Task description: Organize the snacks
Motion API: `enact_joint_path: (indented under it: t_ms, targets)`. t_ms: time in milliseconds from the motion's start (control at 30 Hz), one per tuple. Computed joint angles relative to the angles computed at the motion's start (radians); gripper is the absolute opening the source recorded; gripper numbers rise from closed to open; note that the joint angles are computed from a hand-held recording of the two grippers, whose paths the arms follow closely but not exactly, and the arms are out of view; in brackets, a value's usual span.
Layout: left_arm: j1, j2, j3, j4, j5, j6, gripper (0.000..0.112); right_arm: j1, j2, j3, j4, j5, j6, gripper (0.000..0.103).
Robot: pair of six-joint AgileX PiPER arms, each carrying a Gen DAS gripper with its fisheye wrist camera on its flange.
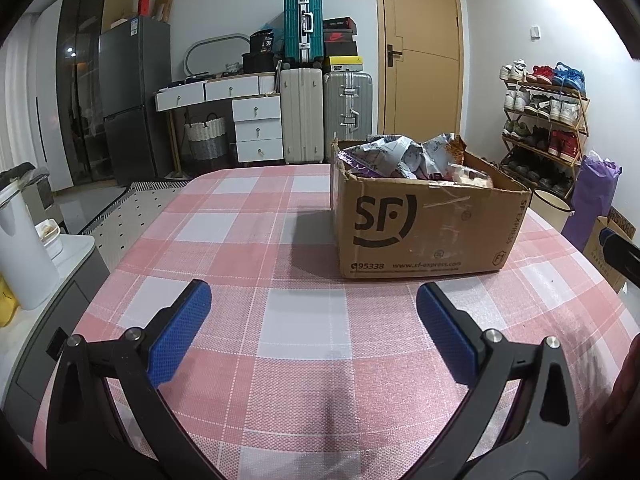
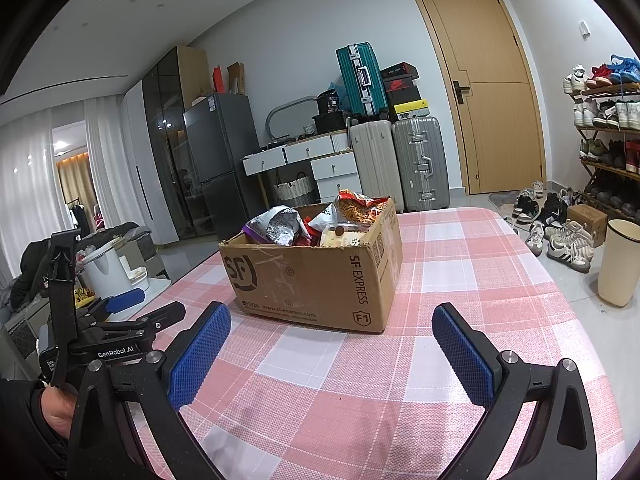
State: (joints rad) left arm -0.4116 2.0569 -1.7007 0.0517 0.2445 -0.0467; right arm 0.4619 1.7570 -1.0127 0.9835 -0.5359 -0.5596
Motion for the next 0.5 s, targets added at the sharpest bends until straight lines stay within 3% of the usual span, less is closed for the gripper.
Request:
enact_joint_path:
  t_ms: [500]
  targets:
    - [0.002, 0.006, -0.006, -0.003, 0.001, 0.003, 0.102, 0.001, 0.002, -0.001, 0.003, -0.001, -0.002, 0.103]
